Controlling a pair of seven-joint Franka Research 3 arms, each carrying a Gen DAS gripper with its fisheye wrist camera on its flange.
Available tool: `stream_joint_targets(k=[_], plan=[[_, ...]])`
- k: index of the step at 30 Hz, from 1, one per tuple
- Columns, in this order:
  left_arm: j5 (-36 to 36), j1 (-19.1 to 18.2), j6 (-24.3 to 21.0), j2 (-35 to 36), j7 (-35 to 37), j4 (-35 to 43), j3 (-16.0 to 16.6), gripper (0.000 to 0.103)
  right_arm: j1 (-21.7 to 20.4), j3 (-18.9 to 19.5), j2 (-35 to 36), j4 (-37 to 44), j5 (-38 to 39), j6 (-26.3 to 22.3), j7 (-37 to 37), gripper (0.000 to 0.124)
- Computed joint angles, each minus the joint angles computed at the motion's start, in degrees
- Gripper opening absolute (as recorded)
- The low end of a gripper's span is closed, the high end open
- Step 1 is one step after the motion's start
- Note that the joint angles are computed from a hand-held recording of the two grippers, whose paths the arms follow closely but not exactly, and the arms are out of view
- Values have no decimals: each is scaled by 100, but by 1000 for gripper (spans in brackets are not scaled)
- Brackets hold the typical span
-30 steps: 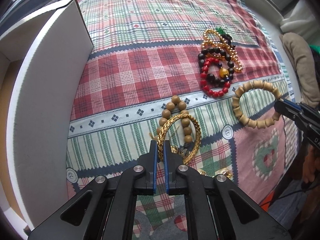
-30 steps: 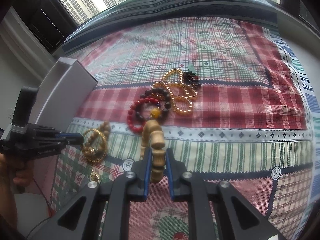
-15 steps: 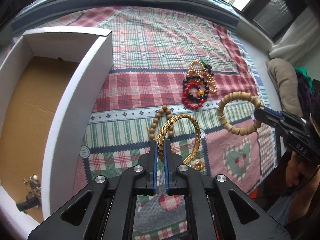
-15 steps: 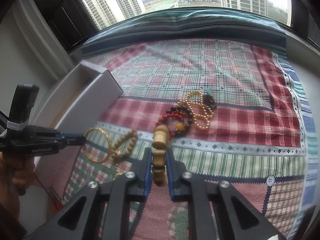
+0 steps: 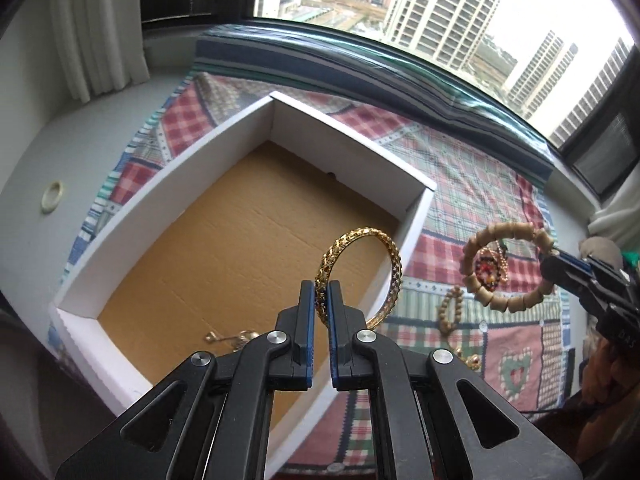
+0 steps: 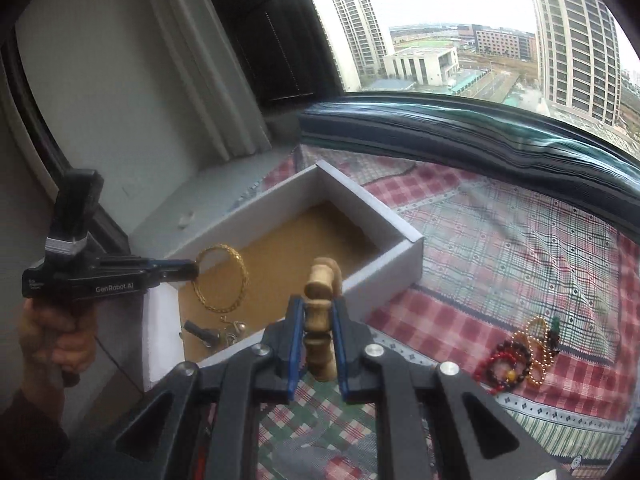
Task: Organize jewelry
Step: 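Lift and carry the bangle and bead bracelet with both tools to the box, then open both tools to release the bangle and bracelet into the box, then move both tools back over the remaining jewelry on the quilt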
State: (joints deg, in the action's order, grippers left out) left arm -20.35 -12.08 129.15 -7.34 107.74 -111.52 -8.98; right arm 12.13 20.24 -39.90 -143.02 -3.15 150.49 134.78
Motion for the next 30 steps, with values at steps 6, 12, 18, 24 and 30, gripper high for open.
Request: stream_joint_targets(k=[6, 12, 18, 24, 30], plan=[[582, 326, 229, 891, -654, 307, 19, 3, 92, 59, 2268, 1519, -369, 364, -277, 14], [839, 630, 200, 1602, -945, 635, -75, 3, 554, -264, 3924, 2672, -465, 391, -539, 14], [1186, 694, 270, 1770, -1201, 625, -176, 9, 915, -689, 4576, 3105, -197, 281, -842, 16], [1077, 704, 813, 1156, -1073, -4, -232, 52, 1371, -1270, 4268, 2885, -1254, 67, 134, 30], [73, 336, 1426, -264, -123, -1158, -74, 72, 1202, -955, 2961, 2123, -2660, -323, 1139, 42]])
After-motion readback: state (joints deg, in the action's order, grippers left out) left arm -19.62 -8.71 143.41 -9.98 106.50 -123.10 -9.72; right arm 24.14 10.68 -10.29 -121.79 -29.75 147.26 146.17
